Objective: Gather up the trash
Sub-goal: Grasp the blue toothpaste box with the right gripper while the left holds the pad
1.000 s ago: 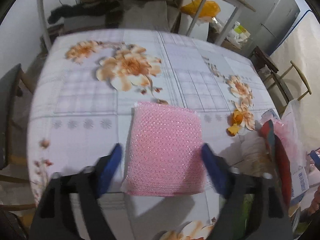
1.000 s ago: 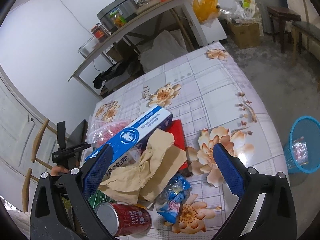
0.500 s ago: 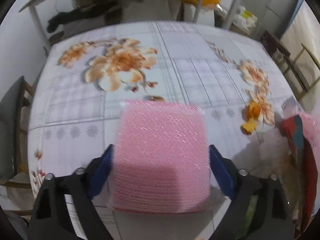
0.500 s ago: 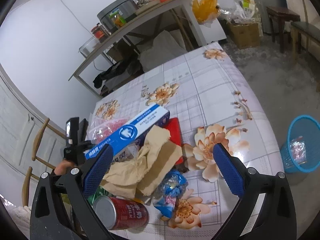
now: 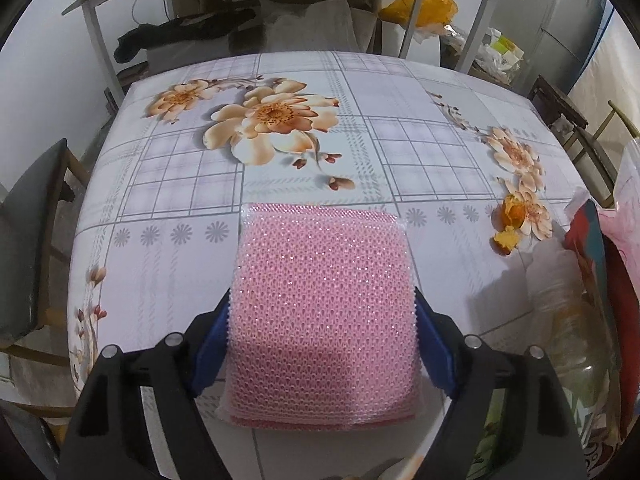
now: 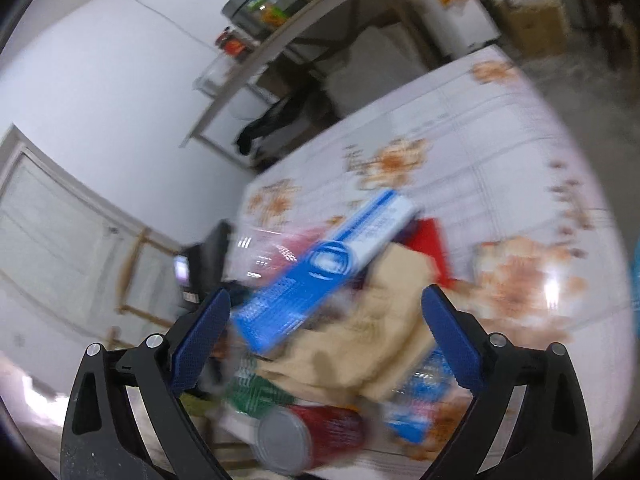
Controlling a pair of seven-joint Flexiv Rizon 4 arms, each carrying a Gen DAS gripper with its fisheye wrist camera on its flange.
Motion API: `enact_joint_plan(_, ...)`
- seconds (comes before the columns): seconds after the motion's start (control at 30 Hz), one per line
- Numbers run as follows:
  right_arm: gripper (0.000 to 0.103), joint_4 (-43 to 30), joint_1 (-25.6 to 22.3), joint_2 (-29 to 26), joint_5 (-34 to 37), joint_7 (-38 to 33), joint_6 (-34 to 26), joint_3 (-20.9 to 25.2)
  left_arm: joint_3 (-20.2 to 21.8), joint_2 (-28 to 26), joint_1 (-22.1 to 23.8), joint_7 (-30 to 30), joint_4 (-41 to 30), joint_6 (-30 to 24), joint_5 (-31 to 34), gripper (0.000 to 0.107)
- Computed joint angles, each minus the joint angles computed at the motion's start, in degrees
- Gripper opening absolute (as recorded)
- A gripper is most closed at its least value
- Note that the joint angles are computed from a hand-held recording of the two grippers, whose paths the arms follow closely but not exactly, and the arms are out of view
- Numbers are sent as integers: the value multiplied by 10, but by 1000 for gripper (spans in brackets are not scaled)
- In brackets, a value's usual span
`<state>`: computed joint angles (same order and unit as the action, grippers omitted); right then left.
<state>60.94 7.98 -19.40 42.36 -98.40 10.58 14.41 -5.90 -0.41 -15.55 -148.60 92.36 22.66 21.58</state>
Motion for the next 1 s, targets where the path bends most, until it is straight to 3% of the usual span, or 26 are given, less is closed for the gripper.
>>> enact_joint_plan(0.13,86,-80,26,-56,-11,54,-64,6,2,4,2,-13,7,11,-4,79)
enact_joint_plan(0.33,76,-133,62,-110,-67,157,-119,8,3,13,6,-32,22,35,-7,79)
enact_joint_plan(0.6,74,-170,95,-134,-128,223,-140,4,0,21,13,-44,37,59,-11,80)
enact_joint_plan(0.77,63,-165,108,-134,-163,229,-141,0,-1,23,16,-48,40,64,-15,80)
enact_joint_plan(1.0,53,-137,82,-126,-131,248,-117,9,-2,18,16,-47,31,50,-18,80)
